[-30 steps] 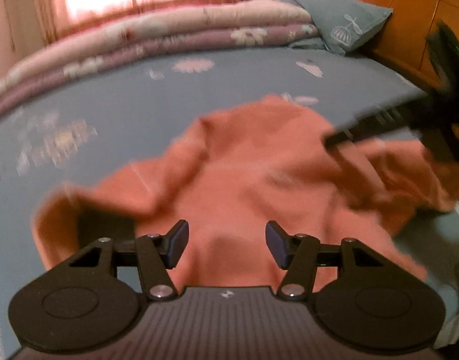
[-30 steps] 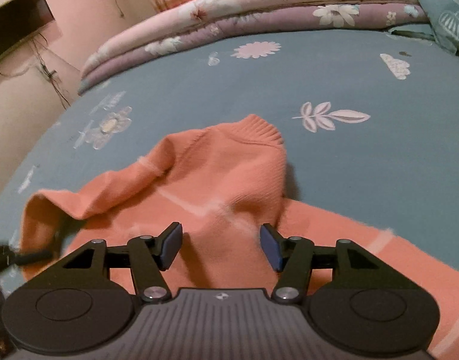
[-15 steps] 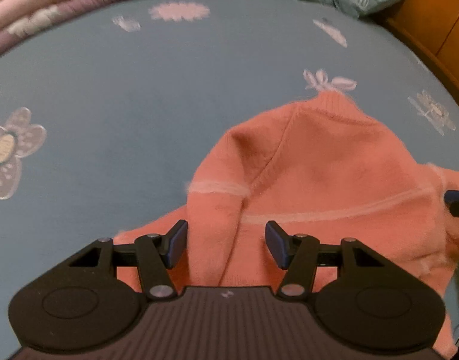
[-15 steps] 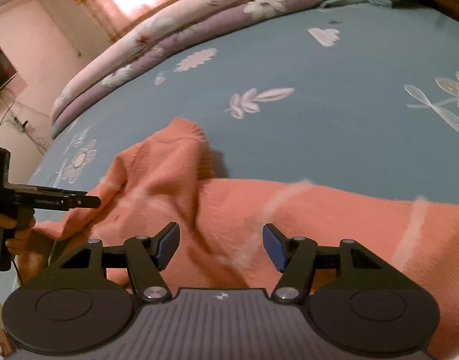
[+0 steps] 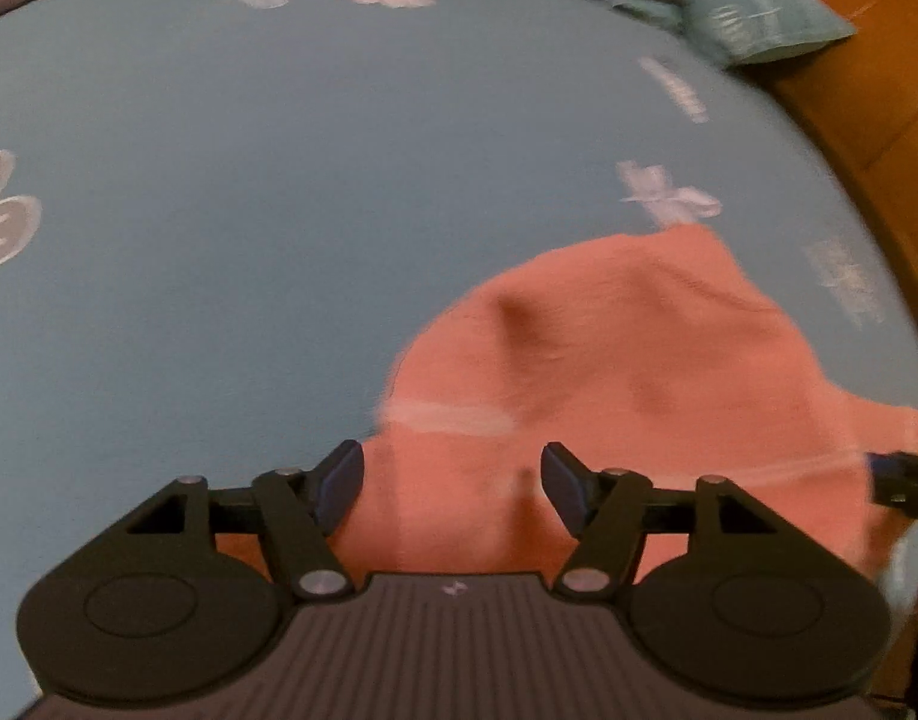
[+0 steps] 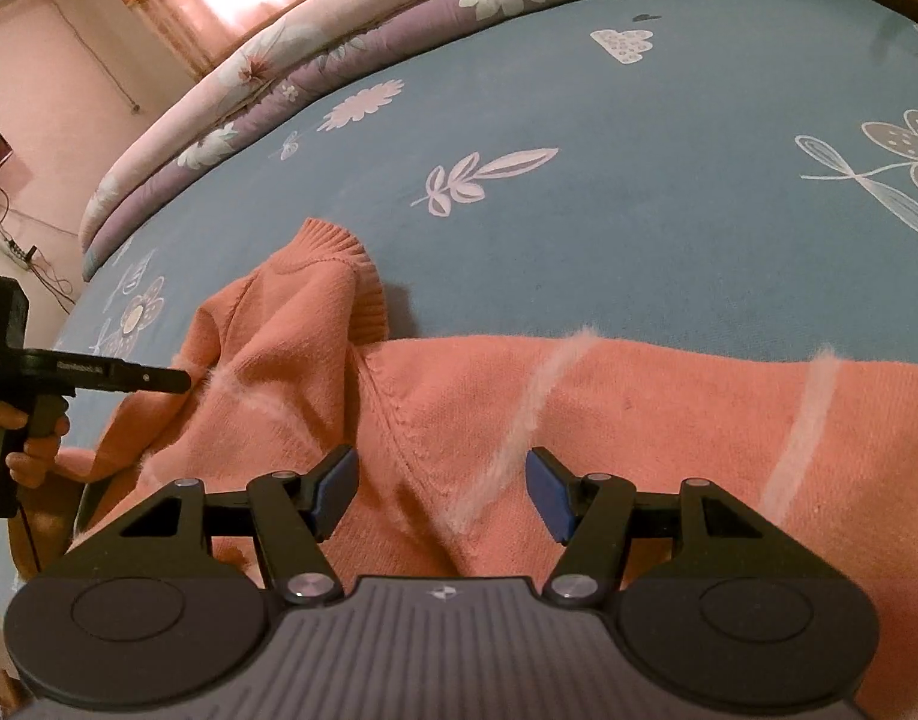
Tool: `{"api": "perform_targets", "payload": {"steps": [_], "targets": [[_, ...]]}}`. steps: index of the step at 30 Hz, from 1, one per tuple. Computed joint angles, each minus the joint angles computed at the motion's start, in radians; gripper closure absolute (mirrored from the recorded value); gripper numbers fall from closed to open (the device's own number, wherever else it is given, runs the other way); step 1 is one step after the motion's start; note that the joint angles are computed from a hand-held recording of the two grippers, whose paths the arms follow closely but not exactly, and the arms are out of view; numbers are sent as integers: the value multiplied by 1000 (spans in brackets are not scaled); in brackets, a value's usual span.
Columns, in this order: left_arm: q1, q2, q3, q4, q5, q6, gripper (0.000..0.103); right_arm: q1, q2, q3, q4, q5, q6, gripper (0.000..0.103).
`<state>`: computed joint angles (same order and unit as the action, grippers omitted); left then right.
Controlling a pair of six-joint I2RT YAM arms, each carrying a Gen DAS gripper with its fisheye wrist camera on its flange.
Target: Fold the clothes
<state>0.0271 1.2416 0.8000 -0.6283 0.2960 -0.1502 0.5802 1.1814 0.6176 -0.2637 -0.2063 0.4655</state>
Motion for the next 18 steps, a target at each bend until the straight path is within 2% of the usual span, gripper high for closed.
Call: {"api": "perform_targets", "payload": {"steps": [2, 4, 6, 7, 10, 14, 18], "targets": [[-26, -6, -10, 44, 23, -12, 40, 7, 10, 4, 3, 9, 5, 36], [-55, 21, -4, 67, -10, -17, 40, 20, 14, 11, -2, 25, 5, 36], [-62, 70, 20, 57, -51, -36, 47, 27, 15, 14, -7, 34, 3, 36], [-65, 74, 23, 56, -69, -50, 55, 26, 11, 13, -9, 33, 0, 36], [-93, 55, 30, 29, -147, -70, 87, 19, 4, 11, -12, 25, -6, 36], [-174, -21, 33, -17, -243, -80, 91, 9, 4, 11, -12, 14, -7, 36], [-272, -167, 29, -92, -356, -116, 91, 15, -5, 14, -23, 23, -11, 36]]}}
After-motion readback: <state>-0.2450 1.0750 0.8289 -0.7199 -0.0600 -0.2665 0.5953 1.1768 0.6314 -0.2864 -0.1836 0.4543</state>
